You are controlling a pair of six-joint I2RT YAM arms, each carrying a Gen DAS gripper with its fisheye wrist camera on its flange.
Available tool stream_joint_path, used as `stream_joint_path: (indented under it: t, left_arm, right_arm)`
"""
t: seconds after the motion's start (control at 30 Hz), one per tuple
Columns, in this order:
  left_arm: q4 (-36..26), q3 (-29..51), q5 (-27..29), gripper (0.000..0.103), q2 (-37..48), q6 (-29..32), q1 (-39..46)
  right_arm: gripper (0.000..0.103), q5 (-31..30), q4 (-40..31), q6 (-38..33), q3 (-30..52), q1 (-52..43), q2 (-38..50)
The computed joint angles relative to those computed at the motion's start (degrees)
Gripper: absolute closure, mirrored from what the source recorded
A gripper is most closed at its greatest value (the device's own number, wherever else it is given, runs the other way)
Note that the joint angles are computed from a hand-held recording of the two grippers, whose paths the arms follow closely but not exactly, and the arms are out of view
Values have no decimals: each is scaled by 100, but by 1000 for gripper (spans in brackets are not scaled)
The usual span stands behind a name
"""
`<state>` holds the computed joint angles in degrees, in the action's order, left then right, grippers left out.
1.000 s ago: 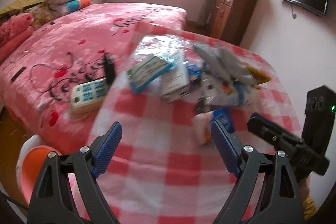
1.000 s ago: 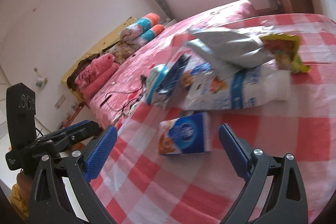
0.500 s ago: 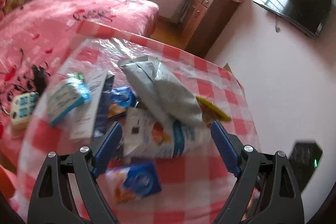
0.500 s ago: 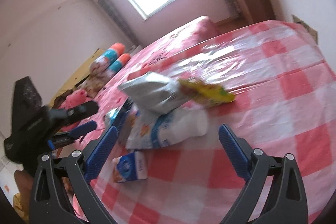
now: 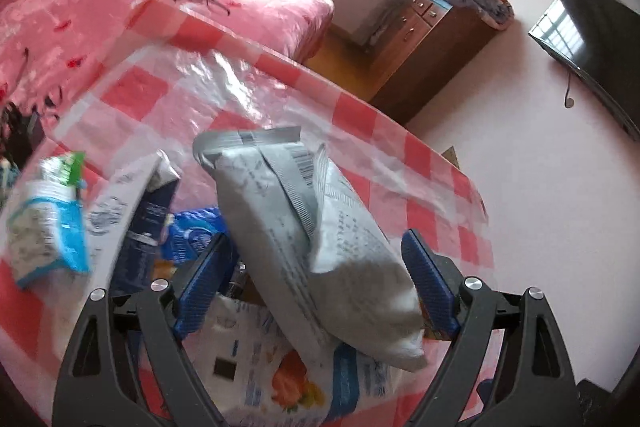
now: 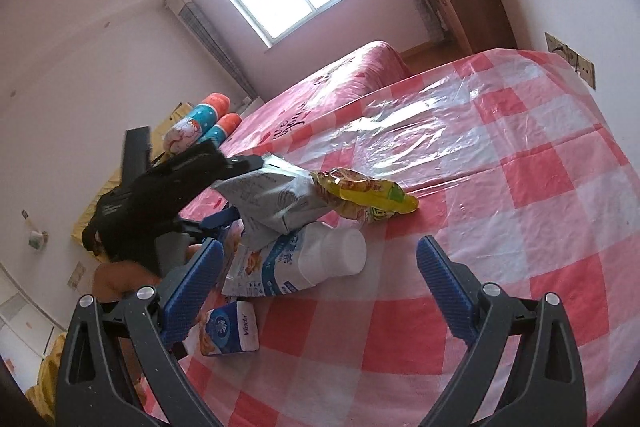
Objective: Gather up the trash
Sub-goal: 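Grasp the grey printed pouch with the left tool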
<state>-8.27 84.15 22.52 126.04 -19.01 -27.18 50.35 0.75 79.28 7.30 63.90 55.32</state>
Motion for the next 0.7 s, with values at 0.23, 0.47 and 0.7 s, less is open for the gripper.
stream_joint_path:
  t: [0.23,0.47,0.7]
  left_arm:
    - [327,-170,-104,47,8,40,-94]
    - [194,-681,277,59,-498,445,-35]
    - [-227,-1803,800,60,-1573,1311,153]
  right_arm:
    - [7,-153,174,-84,-117,-131,-55]
    - [7,-199,357,-293,-187,-117,-116]
    - [7,-480,912,-957,-134,-145,112]
